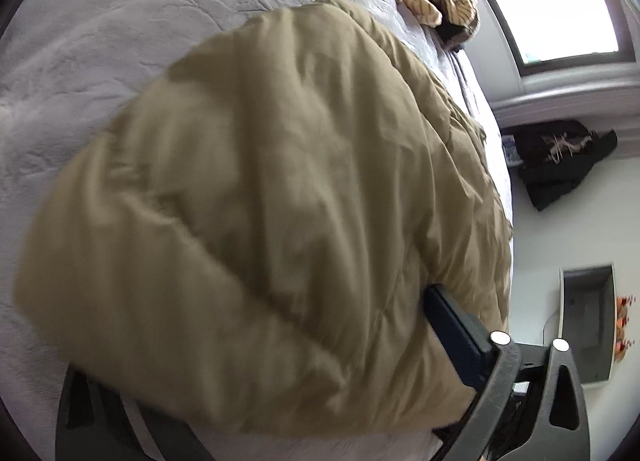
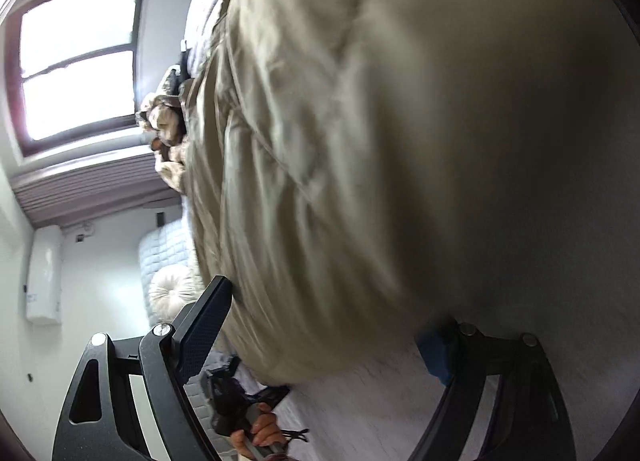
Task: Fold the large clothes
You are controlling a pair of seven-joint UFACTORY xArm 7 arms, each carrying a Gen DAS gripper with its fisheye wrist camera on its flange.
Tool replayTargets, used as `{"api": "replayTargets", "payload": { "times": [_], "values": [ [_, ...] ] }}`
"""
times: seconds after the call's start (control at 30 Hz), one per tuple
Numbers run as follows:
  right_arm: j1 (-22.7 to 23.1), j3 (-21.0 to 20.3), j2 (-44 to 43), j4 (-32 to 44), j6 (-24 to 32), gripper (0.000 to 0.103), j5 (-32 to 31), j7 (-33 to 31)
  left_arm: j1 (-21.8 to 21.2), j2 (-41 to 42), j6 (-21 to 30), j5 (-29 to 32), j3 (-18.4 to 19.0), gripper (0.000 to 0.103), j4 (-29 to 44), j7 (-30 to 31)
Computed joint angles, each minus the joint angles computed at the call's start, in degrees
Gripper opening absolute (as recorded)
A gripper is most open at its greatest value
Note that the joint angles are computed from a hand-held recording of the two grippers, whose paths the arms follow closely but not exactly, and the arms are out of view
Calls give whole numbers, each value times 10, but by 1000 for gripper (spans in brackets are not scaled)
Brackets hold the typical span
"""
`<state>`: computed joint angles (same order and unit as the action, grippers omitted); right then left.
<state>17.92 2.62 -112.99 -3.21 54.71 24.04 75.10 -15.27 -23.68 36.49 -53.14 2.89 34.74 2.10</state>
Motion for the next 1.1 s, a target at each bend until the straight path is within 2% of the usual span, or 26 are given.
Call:
{"api": "replayTargets", "payload": {
  "times": [0.1, 0.17, 0.2, 0.23, 0.27, 0.3, 0.33, 0.37, 0.4, 0.47, 0.67, 0.8, 0.97, 1.03, 1.1],
  "values": [
    [13, 0, 54, -10, -74, 88, 2, -26, -3, 32, -29, 7, -20, 102, 20, -30],
    [20, 0, 84, -12, -106, 88, -1, -30, -4, 40, -41, 15, -25, 77, 29, -44],
    [20, 0, 93, -12, -114, 88, -3, -26, -12, 46, -36, -2, -16, 49, 36, -27],
    [20, -1, 93, -11, -113, 88, -4, -19, -16, 47, -35, -17, -12, 34, 40, -16],
    [19, -3, 88, -11, -108, 83, -5, -12, -15, 44, -37, -14, -15, 29, 43, -13],
    [17, -8, 87, -8, -98, 67, -7, -7, -13, 41, -35, -5, -17, 24, 46, -12],
    [14, -13, 83, -6, -89, 57, -8, -5, -11, 36, -36, 10, -23, 21, 50, -14],
    [12, -17, 71, -7, -82, 41, -7, -1, -11, 30, -34, 19, -24, 21, 53, -17],
    [11, -17, 68, -7, -85, 32, -6, -1, -11, 23, -34, 27, -25, 20, 56, -18],
    [11, -22, 78, 9, -80, 26, -12, -13, -13, 9, -35, 41, -26, 20, 61, -26],
    [14, -35, 86, 51, -68, 22, -7, -55, -15, -65, -15, 94, -18, 20, 51, -56],
    [8, -39, 53, 77, -8, 22, 6, -66, -19, -119, 21, 133, -13, 20, 39, -86],
    [-11, -26, 10, 110, 79, 22, 26, -57, -13, -222, 116, 174, 17, 20, -12, -100],
    [-15, -11, 8, 128, 106, 22, 37, -53, -3, -268, 164, 189, 28, 20, -34, -108],
    [-20, 13, -30, 141, 157, 22, 55, -21, 10, -305, 216, 211, 40, 20, -45, -108]
  ]
}}
